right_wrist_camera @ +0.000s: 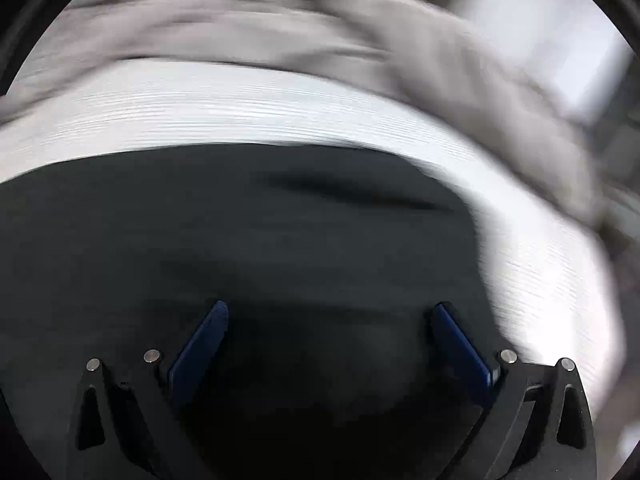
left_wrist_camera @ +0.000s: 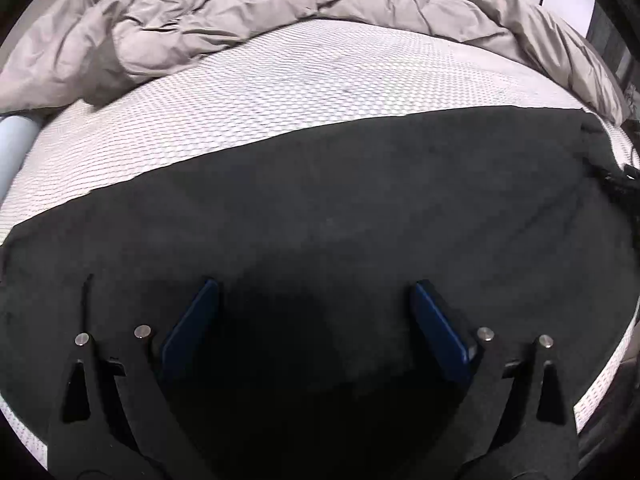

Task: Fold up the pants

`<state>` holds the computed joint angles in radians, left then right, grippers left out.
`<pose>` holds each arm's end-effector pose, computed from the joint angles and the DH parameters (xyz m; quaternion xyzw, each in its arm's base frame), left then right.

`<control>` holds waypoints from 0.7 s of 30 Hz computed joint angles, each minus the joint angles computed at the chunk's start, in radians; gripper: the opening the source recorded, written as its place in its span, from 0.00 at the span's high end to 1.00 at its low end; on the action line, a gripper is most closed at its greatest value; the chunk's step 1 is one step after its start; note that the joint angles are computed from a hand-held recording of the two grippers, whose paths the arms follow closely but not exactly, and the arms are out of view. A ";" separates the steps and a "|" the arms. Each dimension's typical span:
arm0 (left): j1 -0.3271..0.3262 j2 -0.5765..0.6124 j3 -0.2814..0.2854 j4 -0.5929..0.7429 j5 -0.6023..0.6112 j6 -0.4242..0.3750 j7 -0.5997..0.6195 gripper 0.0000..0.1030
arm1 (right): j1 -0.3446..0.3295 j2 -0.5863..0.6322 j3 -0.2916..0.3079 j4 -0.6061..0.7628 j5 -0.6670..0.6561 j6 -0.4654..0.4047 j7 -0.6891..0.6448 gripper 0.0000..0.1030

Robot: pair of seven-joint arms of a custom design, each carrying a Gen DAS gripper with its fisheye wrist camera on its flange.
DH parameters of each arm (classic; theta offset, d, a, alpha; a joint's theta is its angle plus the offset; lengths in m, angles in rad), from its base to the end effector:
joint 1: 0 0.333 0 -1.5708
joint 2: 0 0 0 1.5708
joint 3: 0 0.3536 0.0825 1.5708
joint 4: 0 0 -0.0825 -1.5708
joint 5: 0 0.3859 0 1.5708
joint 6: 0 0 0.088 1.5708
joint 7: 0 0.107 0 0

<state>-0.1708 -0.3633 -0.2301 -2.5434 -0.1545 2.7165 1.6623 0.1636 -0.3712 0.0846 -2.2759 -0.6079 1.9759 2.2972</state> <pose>0.4110 -0.1748 0.4883 -0.5427 0.7979 -0.2166 0.1481 0.4339 0.0768 0.5547 0.5839 -0.7562 0.2898 0.0567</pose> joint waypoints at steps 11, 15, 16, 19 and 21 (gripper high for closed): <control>0.068 -0.010 -0.035 0.066 0.126 -0.033 -0.087 0.05 | 0.048 -0.036 0.061 0.032 -0.064 0.028 0.009 0.01; 0.063 0.136 -0.051 0.203 0.133 -0.098 -0.169 0.05 | 0.136 0.058 0.002 0.092 0.185 0.244 -0.079 0.01; 0.055 0.164 -0.053 0.224 0.153 -0.105 -0.177 0.05 | 0.185 0.111 -0.018 0.117 0.322 0.309 -0.168 0.01; 0.035 0.217 -0.055 0.243 0.253 -0.103 -0.195 0.04 | 0.224 0.212 0.010 0.176 0.376 0.307 -0.334 0.01; 0.009 0.212 -0.021 0.225 0.190 -0.076 -0.144 0.03 | 0.206 0.226 0.054 0.165 0.186 0.266 -0.328 0.01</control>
